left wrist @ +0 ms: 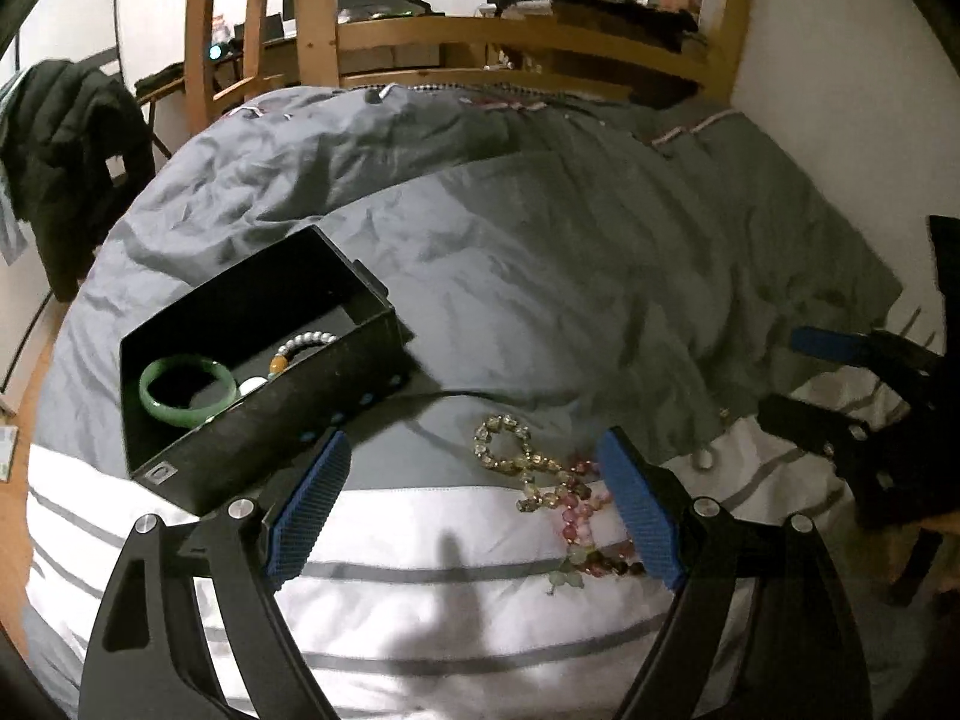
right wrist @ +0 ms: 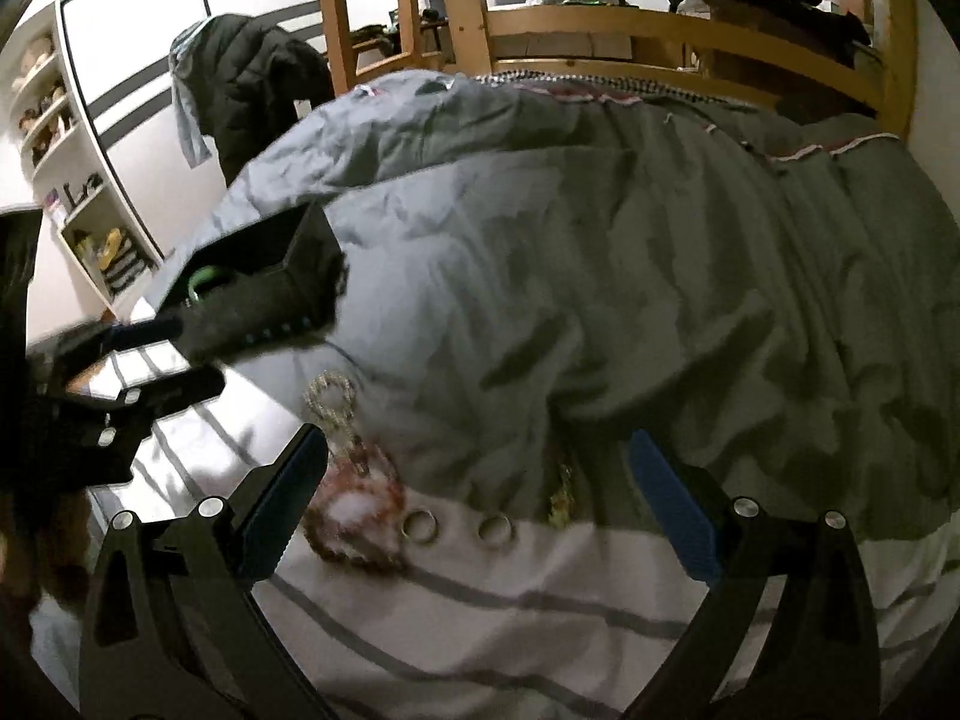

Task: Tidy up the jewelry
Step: 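Withdraw both tools from the box back toward the remaining jewelry, then lower the left tool onto the gold bead bracelet while the right tool approaches a gold earring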

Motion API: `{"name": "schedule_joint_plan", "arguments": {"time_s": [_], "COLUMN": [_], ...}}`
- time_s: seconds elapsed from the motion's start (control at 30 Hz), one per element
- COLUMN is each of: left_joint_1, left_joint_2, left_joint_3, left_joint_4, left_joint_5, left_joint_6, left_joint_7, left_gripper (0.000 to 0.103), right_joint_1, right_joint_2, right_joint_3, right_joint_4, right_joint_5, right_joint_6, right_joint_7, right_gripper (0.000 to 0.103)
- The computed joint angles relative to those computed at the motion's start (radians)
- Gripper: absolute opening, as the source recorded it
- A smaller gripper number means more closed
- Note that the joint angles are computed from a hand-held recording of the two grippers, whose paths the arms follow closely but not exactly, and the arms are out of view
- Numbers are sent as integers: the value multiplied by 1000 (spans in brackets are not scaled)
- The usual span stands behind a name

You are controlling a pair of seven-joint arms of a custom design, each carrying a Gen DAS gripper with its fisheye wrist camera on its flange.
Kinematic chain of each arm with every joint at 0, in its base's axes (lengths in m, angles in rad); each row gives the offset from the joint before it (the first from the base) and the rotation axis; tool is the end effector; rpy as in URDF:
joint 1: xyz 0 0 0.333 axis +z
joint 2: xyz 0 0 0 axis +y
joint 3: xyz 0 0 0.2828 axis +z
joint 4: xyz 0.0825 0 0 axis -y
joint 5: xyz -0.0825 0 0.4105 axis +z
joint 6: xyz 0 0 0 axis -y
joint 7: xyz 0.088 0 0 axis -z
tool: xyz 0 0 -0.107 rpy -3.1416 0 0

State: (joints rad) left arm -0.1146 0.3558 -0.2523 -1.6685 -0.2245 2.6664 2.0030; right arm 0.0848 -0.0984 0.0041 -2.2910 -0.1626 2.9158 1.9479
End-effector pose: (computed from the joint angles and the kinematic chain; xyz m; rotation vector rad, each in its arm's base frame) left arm 0.6758 -0.2314 0.4365 -1.2759 2.3863 -0.8699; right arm 0.5692 0.0608 0.4278 -1.6437 1.8978 -0.6003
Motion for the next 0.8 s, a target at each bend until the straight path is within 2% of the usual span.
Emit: {"name": "schedule_joint_plan", "arguments": {"time_s": [0.1, 0.2, 0.43, 0.5, 0.57, 0.6, 0.63, 0.73, 0.77, 0.8], "left_joint_1": [-22, -54, -78, -79, -78, -81, -87, -98, -100, -105], "left_joint_2": [48, 100, 183, 200, 220, 227, 238, 261, 260, 260], "left_joint_3": [15, 40, 66, 66, 62, 62, 67, 73, 75, 79], "left_joint_4": [48, 99, 190, 210, 234, 243, 255, 283, 280, 279], "left_joint_5": [42, 117, 211, 224, 233, 239, 252, 279, 287, 297], "left_joint_6": [-22, -49, -95, -98, -112, -119, -130, -157, -158, -160], "left_joint_7": [-29, -78, -166, -178, -177, -178, -184, -188, -189, -192], "left_gripper": [83, 82, 77, 76, 64, 63, 59, 43, 34, 31], "right_joint_1": [-10, 5, -15, -14, -11, -9, -6, -3, -2, -5], "right_joint_2": [5, 26, 91, 110, 129, 138, 146, 152, 154, 154], "right_joint_3": [-4, -29, -31, -34, -37, -39, -41, -49, -51, -49], "right_joint_4": [-20, -39, -14, 7, 29, 39, 50, 59, 63, 61], "right_joint_5": [-18, 102, 88, 70, 44, 34, 17, -17, -29, -9], "right_joint_6": [12, 43, 41, 25, -11, -33, -56, -79, -89, -86], "right_joint_7": [12, -59, -10, -1, 19, 27, 39, 70, 81, 67], "right_gripper": [99, 99, 98, 95, 89, 81, 79, 64, 61, 58]}}
